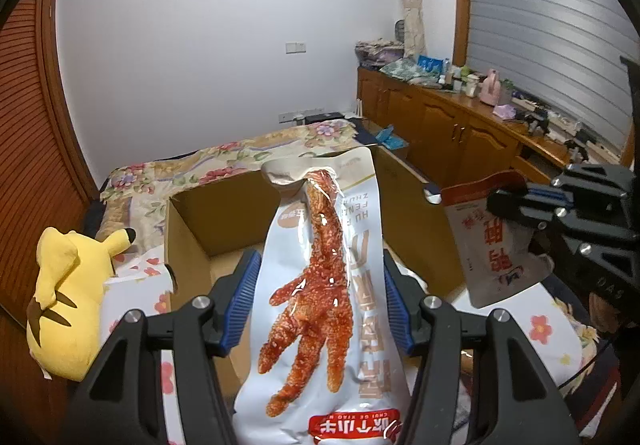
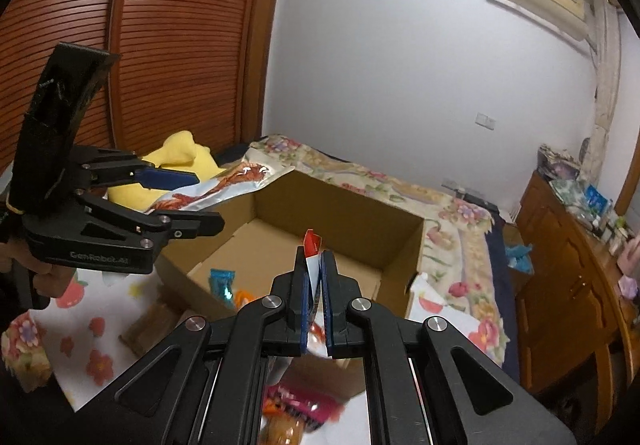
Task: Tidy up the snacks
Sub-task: 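Carry both packs over the box and open both grippers to release them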
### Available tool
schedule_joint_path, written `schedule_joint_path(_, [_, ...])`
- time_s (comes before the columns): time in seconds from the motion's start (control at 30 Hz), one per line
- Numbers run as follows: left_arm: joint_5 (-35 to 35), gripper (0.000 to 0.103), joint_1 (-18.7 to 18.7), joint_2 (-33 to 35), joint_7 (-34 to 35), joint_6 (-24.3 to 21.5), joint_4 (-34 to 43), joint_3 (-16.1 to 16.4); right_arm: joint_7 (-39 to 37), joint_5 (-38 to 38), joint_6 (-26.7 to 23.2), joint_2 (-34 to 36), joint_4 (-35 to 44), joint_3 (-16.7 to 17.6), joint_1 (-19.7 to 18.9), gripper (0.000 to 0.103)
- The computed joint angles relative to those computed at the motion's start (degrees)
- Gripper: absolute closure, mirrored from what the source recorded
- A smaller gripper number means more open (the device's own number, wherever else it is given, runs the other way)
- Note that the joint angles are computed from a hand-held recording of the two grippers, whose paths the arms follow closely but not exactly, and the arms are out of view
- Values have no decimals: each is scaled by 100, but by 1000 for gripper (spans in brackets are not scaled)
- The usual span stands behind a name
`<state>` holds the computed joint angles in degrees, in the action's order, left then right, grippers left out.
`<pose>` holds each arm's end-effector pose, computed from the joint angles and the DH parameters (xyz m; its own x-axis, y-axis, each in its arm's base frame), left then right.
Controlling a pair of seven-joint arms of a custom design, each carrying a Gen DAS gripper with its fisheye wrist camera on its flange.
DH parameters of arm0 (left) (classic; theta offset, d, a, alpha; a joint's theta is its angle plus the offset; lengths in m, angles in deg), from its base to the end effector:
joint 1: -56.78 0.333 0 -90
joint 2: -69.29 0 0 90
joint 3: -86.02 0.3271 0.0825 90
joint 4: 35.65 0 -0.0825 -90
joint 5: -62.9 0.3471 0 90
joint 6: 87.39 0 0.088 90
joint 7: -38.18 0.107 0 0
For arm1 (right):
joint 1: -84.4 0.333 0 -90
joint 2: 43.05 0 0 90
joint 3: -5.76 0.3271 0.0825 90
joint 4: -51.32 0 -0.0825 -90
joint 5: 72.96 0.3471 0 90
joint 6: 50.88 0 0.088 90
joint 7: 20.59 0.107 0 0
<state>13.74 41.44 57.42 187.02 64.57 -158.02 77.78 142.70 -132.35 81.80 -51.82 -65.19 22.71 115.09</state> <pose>0.4654 -0.1873 0.5945 -0.7404 -0.6719 0.0189 -0.4203 0.4408 -0.7931 0.3532 0.3774 0.5877 0.0445 -0.9842 0.1711 -0.5389 -0.1679 -0.8255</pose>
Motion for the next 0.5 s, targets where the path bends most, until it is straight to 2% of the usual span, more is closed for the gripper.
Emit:
schedule_joint_path(0.23, [709, 45, 140, 685, -601, 199, 354, -211, -585, 206, 62, 288, 205, -234, -115, 100])
schedule_joint_path(0.5, [1107, 44, 157, 887, -760, 276, 420, -344, -1024, 746, 315, 608, 172, -460, -181, 100])
